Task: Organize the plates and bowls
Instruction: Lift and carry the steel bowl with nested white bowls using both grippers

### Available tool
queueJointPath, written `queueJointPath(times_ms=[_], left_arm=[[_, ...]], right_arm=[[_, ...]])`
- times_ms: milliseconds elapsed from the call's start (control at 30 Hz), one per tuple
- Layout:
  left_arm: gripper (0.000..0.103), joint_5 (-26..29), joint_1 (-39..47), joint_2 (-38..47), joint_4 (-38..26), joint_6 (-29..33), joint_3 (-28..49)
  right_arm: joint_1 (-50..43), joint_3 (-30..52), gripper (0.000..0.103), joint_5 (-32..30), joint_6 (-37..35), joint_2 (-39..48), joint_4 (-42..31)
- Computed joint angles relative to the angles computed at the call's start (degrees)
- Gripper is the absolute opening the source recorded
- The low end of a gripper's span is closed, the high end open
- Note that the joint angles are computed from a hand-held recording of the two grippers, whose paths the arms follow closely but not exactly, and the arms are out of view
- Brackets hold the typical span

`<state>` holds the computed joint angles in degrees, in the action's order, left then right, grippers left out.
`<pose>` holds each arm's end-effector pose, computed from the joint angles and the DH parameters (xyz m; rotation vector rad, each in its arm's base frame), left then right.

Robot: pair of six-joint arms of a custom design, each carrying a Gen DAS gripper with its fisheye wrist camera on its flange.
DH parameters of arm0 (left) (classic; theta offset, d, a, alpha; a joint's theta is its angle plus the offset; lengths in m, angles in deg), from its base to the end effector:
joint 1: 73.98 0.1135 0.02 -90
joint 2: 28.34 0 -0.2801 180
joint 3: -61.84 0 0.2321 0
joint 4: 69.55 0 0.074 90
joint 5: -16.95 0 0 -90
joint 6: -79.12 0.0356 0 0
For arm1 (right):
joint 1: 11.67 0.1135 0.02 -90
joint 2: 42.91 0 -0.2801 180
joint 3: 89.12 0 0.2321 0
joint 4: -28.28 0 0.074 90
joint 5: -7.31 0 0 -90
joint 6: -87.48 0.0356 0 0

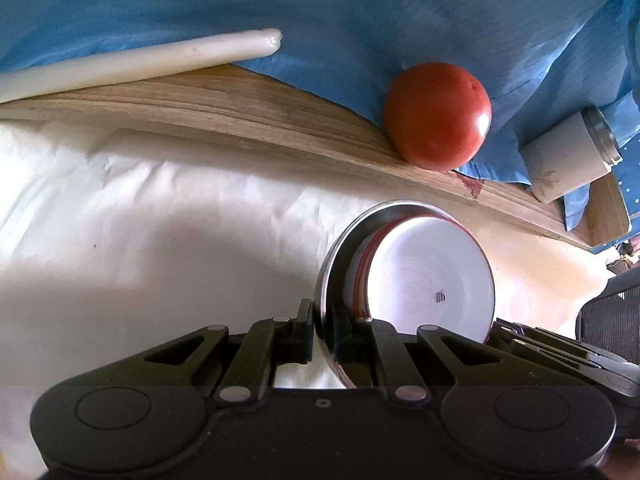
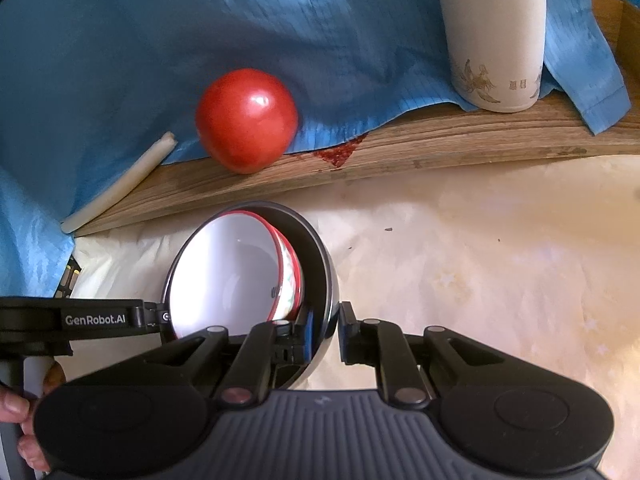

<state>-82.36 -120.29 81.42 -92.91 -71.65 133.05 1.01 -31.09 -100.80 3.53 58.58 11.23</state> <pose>0.2443 -0.2474 0.1362 -0.3933 2.6643 -0.4115 0.2877 0.0761 0.1345 -0.2629 2.6260 0.5275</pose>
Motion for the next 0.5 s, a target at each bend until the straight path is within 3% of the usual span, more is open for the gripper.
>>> queueJointPath(times_ms=[500], left_arm=[[0.008,-3.3,-3.0,-2.0,-1.6,-4.9,-1.2]], right_arm=[[1.3,-0.4,0.014,-1.0,-2.4,-1.9,-1.3]])
